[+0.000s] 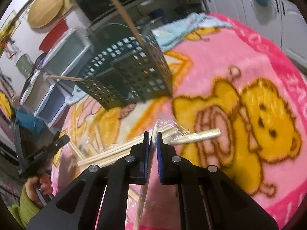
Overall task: Organize utensils
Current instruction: 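Close the left tool on a wrapped chopstick while the right tool grasps another, then lift both held chopsticks and carry them above the caddy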
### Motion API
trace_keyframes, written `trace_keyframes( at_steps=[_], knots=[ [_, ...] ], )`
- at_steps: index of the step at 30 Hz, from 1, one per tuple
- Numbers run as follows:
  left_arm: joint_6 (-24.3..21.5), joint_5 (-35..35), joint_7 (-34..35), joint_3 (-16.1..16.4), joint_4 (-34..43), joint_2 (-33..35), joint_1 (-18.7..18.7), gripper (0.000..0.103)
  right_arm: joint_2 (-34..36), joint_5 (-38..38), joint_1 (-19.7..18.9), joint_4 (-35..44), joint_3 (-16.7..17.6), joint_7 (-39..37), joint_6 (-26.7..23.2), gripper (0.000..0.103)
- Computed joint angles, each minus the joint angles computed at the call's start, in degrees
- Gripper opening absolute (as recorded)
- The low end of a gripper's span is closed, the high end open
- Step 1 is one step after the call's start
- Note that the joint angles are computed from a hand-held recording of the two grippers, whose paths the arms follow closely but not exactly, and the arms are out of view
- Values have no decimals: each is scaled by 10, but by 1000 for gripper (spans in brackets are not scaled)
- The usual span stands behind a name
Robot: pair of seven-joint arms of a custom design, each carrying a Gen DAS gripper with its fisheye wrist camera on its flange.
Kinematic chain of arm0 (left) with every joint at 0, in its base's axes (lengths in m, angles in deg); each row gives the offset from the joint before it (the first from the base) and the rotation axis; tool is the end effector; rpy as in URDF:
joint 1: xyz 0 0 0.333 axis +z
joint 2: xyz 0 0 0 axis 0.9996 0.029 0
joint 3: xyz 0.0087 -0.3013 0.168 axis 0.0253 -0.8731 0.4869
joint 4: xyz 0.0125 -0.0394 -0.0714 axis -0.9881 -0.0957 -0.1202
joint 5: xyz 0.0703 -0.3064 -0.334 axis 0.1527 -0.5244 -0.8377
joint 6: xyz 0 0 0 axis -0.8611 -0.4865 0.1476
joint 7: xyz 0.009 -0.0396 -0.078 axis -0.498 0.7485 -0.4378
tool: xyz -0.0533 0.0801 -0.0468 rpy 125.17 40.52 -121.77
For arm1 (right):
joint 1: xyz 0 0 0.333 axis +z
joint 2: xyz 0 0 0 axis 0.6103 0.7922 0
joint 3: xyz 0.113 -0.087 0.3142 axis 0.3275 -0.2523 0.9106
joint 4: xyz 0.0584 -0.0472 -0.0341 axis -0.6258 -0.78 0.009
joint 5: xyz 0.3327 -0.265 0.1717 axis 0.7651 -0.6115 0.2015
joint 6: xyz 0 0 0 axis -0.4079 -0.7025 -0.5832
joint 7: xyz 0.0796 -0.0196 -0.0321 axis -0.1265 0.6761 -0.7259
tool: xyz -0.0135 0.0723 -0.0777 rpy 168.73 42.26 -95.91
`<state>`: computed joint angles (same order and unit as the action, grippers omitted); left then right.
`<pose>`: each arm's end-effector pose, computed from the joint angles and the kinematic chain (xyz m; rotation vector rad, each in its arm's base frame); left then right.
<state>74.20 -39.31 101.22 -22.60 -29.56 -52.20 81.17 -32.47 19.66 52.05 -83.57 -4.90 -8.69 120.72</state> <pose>0.6350 -0.2075 0.4083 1.8438 -2.1491 1.3435 0.5535 0.0230 0.4133 -1.4183 1.8880 -0.2670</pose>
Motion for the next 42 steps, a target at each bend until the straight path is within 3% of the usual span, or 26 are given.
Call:
trace_keyframes(
  at_steps=[5,11,19,29,42],
  knots=[
    [12,-30,30,2,-6,-18,1,0,-20,-37,13,-6,3,-5,27,6],
    [18,-81,83,8,-11,-43,-6,0,-46,-62,57,-14,-24,-21,49,5],
    [13,-142,168,19,-14,-81,-29,0,-73,-66,137,-13,-83,-58,74,5],
    [5,-190,240,21,7,-96,-57,0,-96,-125,216,-14,-149,-44,122,5],
    [1,-233,301,14,67,-82,-69,0,-111,-231,255,-6,-185,9,181,5]
  ],
)
